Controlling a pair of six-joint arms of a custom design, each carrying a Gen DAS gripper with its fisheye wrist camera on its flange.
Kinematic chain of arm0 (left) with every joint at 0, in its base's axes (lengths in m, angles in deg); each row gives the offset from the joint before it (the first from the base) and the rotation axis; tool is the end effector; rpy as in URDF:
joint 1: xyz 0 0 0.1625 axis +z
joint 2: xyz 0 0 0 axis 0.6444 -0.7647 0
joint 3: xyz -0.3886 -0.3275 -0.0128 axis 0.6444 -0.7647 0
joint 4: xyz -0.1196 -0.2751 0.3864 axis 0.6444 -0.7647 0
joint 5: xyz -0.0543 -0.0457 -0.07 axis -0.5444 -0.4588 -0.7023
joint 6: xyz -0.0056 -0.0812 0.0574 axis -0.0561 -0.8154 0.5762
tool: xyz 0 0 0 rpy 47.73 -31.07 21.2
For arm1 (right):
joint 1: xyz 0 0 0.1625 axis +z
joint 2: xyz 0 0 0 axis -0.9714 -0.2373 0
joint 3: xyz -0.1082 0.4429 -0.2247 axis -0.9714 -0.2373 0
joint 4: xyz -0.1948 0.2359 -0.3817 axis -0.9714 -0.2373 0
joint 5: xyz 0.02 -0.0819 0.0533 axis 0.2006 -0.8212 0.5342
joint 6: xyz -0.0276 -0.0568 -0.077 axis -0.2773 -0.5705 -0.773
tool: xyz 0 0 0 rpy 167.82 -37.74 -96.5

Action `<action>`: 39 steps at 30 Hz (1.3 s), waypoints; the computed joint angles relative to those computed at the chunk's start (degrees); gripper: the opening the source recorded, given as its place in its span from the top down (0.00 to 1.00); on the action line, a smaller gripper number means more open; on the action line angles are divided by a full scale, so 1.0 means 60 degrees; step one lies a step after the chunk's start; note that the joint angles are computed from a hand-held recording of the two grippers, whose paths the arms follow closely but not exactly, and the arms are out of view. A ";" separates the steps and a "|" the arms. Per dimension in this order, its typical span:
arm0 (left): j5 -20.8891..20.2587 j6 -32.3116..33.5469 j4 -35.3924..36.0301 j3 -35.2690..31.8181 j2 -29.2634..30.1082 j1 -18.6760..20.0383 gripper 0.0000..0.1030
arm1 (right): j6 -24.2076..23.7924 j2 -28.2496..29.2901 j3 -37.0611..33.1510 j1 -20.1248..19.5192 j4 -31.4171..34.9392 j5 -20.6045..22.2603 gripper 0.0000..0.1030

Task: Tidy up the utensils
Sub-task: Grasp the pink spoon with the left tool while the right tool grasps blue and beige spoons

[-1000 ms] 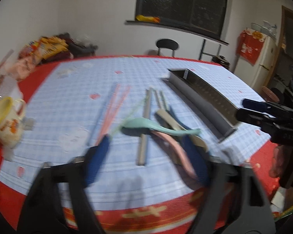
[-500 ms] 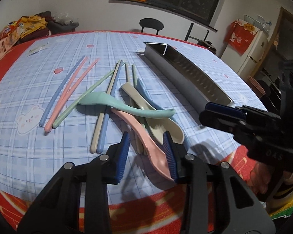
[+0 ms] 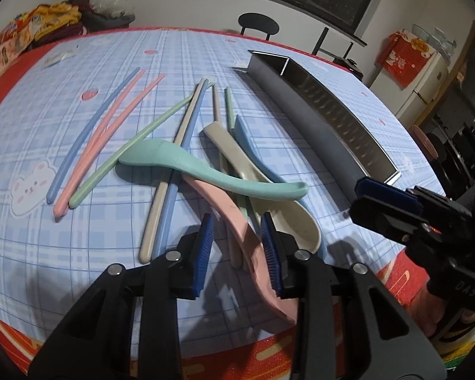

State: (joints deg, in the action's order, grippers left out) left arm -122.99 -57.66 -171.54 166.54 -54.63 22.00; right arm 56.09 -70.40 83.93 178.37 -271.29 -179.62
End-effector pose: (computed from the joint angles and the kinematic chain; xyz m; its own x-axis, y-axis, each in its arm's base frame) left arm -0.1700 -0.6829 0.1121 -0.7527 0.5275 -0.3939 0.6258 0.7590 -0.1797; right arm 0.2336 -0.6434 0.0881 -0.8751 -0.1127 0.4707 -0.4127 0.6819 -0.6039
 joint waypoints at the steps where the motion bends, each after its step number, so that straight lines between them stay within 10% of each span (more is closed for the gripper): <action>1: -0.0010 -0.0071 0.0078 -0.0059 0.0037 0.0026 0.68 | 0.0000 0.0007 -0.0001 -0.0011 0.0013 0.0014 0.70; 39: -0.1244 0.0217 -0.0403 0.0076 -0.0427 0.0724 0.89 | -0.0082 0.0443 -0.0805 0.0130 0.0941 -0.0717 0.79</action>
